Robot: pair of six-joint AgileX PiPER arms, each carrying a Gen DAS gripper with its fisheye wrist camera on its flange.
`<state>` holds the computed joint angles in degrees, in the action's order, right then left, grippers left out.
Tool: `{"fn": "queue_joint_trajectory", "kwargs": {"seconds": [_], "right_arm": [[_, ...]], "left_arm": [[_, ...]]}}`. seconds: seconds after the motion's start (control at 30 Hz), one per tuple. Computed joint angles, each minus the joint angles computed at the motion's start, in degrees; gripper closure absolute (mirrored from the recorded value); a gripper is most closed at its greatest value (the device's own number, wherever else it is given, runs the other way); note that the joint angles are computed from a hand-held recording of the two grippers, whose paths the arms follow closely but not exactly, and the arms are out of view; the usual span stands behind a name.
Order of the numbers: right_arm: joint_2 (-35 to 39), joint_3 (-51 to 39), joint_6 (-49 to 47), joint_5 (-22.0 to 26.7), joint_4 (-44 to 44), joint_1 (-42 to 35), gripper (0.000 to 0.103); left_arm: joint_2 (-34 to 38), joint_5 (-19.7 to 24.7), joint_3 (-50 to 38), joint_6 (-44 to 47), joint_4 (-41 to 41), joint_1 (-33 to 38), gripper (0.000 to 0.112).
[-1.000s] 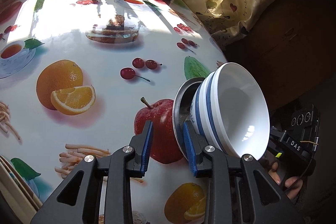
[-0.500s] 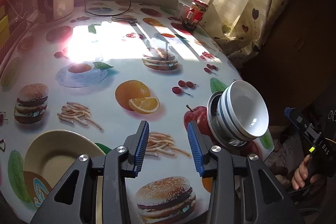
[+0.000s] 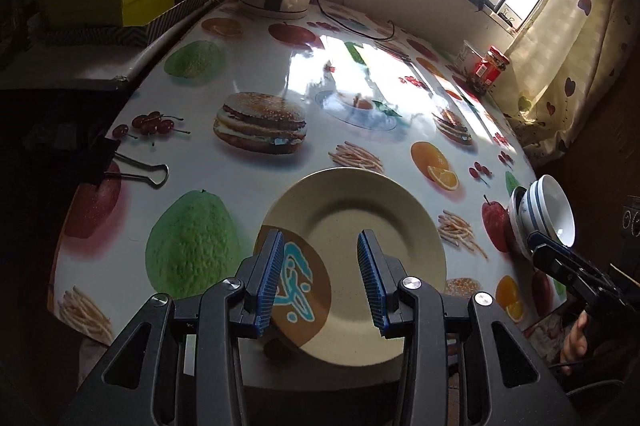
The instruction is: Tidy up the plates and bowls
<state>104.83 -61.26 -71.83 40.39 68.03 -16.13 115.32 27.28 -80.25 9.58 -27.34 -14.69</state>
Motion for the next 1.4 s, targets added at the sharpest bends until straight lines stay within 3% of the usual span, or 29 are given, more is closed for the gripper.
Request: {"fn": "queue_joint_trajectory", "kwargs": {"seconds": [0.2, 0.53, 0.63, 0.77, 1.1, 1.4], "right_arm": [[9.2, -7.5, 8.8, 2.7, -4.8, 4.2, 0.058], [15.8, -13.7, 14.4, 7.2, -7.9, 6.5, 0.059], [17.8, -15.5, 15.4, 9.6, -7.6, 6.5, 0.067], [18.6, -16.5, 16.8, 9.3, -8.3, 7.0, 0.069], [19.2, -18.9, 19.9, 7.4, -10.4, 7.9, 0.071], [22.6, -26.7, 26.3, 7.3, -15.1, 8.5, 0.071]], "left_arm": [[1.0, 0.5, 2.8, 6.5, -8.0, 2.7, 0.073], [3.5, 2.7, 4.0, 15.8, -19.8, 5.4, 0.073], [3.9, 3.3, 4.1, 17.6, -22.7, 6.0, 0.073], [4.6, 4.4, 3.5, 19.3, -24.1, 6.6, 0.073], [7.7, 5.1, -2.0, 14.2, -19.0, 5.8, 0.073], [13.9, 9.4, -14.2, 7.9, -11.8, 5.2, 0.073]]}}
